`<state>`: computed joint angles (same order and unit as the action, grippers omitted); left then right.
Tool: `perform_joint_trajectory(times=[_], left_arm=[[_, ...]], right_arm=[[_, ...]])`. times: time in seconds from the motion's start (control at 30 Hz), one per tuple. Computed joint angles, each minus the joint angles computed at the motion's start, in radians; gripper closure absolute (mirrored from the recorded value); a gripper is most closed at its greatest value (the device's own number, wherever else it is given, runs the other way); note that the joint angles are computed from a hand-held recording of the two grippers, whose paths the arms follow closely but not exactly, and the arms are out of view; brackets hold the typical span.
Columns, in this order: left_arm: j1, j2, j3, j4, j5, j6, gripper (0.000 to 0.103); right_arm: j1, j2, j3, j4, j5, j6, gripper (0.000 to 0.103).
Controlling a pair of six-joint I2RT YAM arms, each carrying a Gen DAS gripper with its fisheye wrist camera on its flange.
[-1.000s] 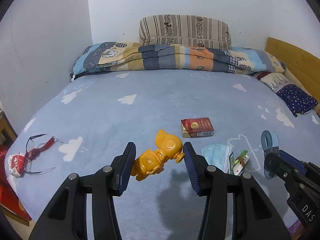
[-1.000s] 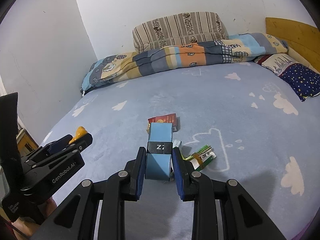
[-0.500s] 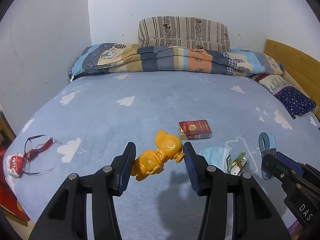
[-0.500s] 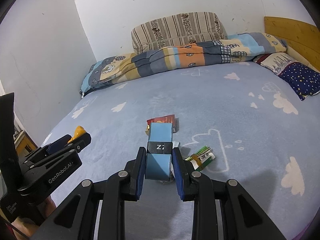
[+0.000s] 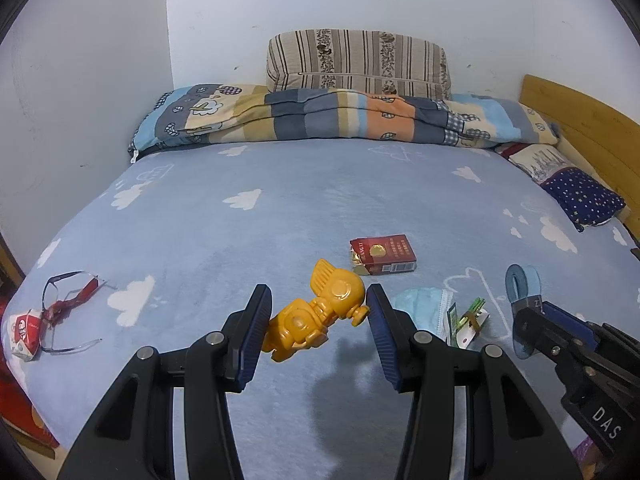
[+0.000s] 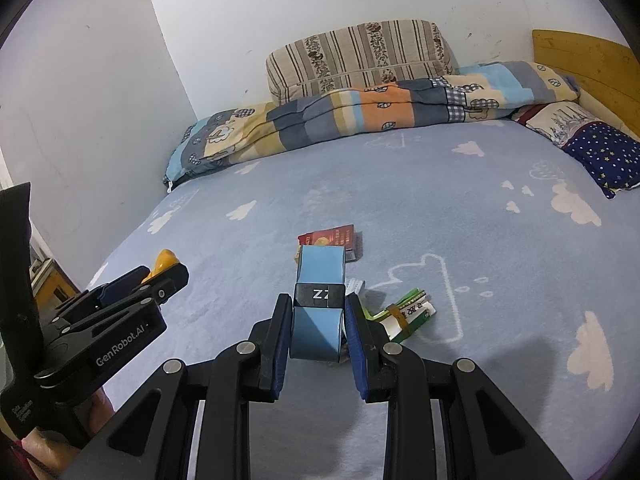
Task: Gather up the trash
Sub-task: 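Lift the blue box and yellow toy off the bed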
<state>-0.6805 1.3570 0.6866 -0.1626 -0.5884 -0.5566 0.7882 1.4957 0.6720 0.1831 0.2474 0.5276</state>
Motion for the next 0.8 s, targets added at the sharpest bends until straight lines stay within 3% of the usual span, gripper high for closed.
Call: perform_joint_trajectory(times=[0.8], left_arm=[[-0.01,-0.009,0.002,-0.014,-0.006,-0.002,0.055]], right_arm=[[-0.001,-0.006,-0.01,0.001,0.006,-0.004,0.075]])
